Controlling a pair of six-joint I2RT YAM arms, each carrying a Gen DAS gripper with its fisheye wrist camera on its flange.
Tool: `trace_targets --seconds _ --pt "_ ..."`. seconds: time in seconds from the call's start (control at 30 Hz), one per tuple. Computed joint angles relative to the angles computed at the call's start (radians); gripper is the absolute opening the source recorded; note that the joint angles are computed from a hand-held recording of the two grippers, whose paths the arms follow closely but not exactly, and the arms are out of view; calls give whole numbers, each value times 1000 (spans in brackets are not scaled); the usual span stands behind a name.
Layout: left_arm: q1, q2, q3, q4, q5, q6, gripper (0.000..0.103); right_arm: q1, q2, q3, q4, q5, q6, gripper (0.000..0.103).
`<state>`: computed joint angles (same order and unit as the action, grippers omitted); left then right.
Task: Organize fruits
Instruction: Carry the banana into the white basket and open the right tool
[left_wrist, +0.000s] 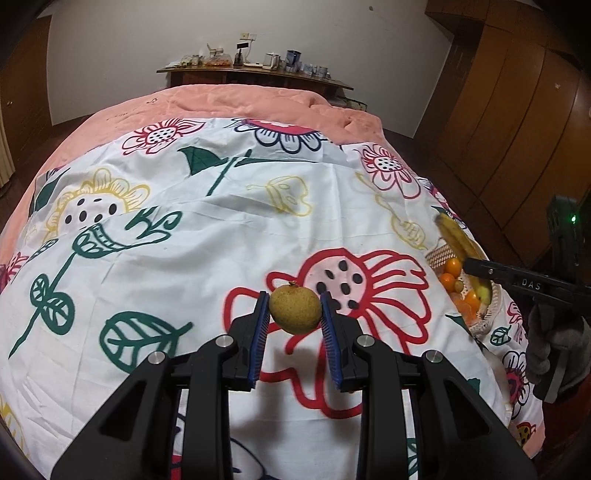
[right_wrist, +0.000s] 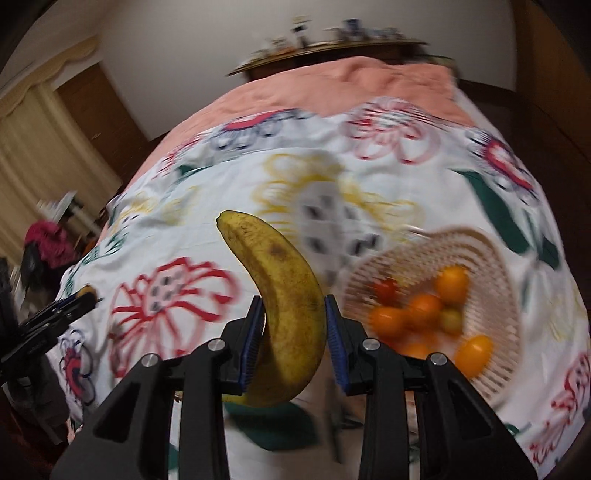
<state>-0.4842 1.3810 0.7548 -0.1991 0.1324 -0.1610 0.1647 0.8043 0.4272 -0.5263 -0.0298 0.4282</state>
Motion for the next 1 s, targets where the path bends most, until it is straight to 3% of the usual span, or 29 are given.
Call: trace_targets --seconds 0.2,0.33,0.53,1.0 --pt "-60 5 20 -13 -33 -13 28 -365 -151 -104 -96 -139 -149 33" --pt "-93 12 34 -20 -53 -18 28 -475 -153 -140 -91 -114 -215 33" --pt "-133 24 53 -33 -78 -26 28 -460 -56 -170 4 -7 -236 33" --pt "-234 79 125 -63 -130 -34 28 -461 69 -241 192 70 -283 33"
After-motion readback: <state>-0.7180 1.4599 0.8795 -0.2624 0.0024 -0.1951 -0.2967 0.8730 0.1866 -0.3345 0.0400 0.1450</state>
